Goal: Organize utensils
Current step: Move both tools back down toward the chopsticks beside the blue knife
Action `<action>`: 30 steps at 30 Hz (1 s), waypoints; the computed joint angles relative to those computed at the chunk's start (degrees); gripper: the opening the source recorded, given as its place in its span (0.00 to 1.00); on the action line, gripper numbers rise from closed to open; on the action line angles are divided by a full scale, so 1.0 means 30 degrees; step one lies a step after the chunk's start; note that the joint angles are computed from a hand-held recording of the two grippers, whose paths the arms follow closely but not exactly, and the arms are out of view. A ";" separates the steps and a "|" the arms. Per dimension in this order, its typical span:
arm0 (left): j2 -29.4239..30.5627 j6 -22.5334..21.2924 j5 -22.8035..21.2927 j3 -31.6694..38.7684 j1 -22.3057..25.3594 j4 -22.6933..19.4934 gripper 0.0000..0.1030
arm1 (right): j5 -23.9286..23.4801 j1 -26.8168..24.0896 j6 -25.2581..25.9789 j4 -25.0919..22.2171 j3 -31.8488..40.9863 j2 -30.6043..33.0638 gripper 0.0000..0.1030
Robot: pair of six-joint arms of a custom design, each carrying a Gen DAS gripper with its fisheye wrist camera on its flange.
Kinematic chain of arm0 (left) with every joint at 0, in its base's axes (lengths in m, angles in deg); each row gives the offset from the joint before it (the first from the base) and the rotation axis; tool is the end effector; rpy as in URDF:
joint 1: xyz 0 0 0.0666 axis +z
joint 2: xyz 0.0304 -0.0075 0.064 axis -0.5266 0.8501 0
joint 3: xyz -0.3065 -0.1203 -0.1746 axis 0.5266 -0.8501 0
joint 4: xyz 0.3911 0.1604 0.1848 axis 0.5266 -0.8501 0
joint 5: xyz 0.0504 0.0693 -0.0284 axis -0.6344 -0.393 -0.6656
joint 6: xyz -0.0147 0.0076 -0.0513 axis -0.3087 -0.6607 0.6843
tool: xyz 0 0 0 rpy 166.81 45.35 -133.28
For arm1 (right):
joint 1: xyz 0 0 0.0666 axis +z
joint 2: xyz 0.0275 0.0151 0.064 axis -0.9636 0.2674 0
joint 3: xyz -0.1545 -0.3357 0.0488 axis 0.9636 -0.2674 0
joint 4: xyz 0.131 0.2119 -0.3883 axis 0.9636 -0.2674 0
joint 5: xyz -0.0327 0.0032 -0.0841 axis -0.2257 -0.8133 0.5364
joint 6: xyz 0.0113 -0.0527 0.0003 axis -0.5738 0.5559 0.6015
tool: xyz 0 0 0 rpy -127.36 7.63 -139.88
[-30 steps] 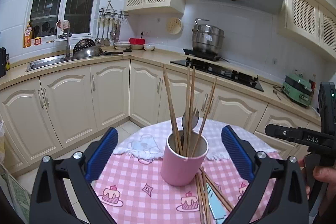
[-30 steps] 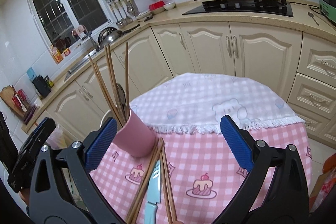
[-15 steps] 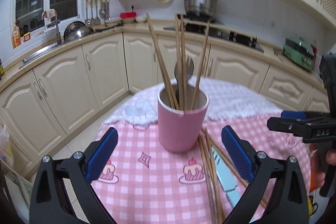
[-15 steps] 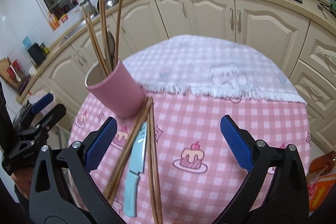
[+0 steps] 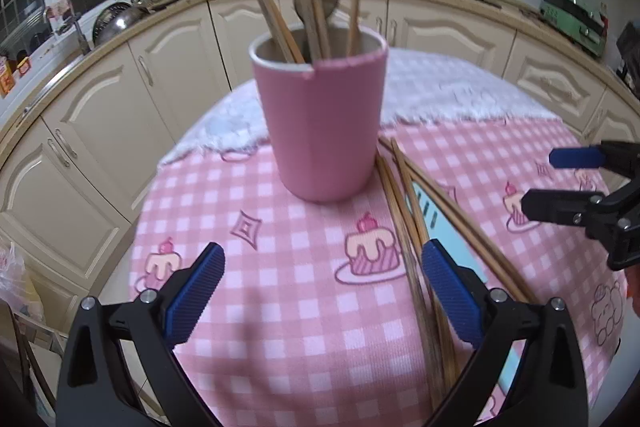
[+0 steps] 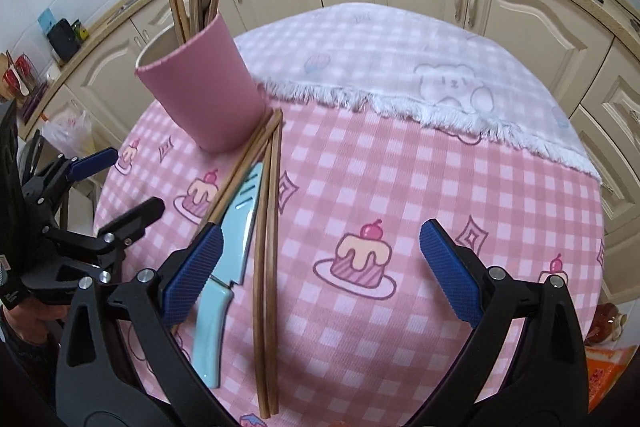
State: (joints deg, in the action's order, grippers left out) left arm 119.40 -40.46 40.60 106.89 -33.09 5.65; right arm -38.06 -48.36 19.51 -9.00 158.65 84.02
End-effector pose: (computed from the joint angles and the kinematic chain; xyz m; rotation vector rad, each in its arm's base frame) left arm 0.5371 -0.0232 0.4999 0.7618 2.3606 -0.1747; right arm 0.4779 0.2293 0.5346 0.1802 2.5654 0.2464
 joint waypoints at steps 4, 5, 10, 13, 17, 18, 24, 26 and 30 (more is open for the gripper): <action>0.0170 -0.0537 -0.0649 -0.0108 -0.0312 -0.0433 0.94 | -0.0081 -0.0087 0.0049 -0.0171 -0.0113 -0.0072 0.94; 0.0217 -0.0613 -0.0780 -0.0113 -0.0393 -0.0542 0.94 | -0.0116 -0.0110 0.0090 -0.0245 -0.0112 -0.0063 0.94; 0.0387 -0.0976 -0.1434 -0.0266 -0.0628 -0.0833 0.94 | -0.0217 -0.0133 0.0348 -0.0561 -0.0159 0.0074 0.94; 0.0458 -0.0936 -0.1293 -0.0207 -0.0620 -0.0956 0.94 | -0.0231 -0.0045 0.0776 -0.0850 0.0079 0.0398 0.94; 0.0433 -0.0875 -0.1423 -0.0237 -0.0746 -0.0800 0.94 | 0.0022 0.0166 0.1567 -0.1564 0.0713 0.1156 0.94; 0.0435 -0.0853 -0.1406 -0.0247 -0.0775 -0.0775 0.94 | 0.0033 0.0174 0.1641 -0.1679 0.0806 0.1296 0.94; 0.0439 -0.0674 -0.1557 -0.0429 -0.0924 -0.0574 0.94 | 0.0196 0.0065 0.1868 -0.2209 0.1123 0.1970 0.94; 0.0406 -0.0614 -0.1428 -0.0552 -0.0861 -0.0512 0.94 | 0.0146 0.0067 0.2128 -0.2256 0.1281 0.2109 0.93; 0.0412 -0.0904 -0.1029 -0.0518 -0.0630 -0.0849 0.91 | 0.0842 0.0201 0.2423 -0.3389 0.2425 0.2958 0.76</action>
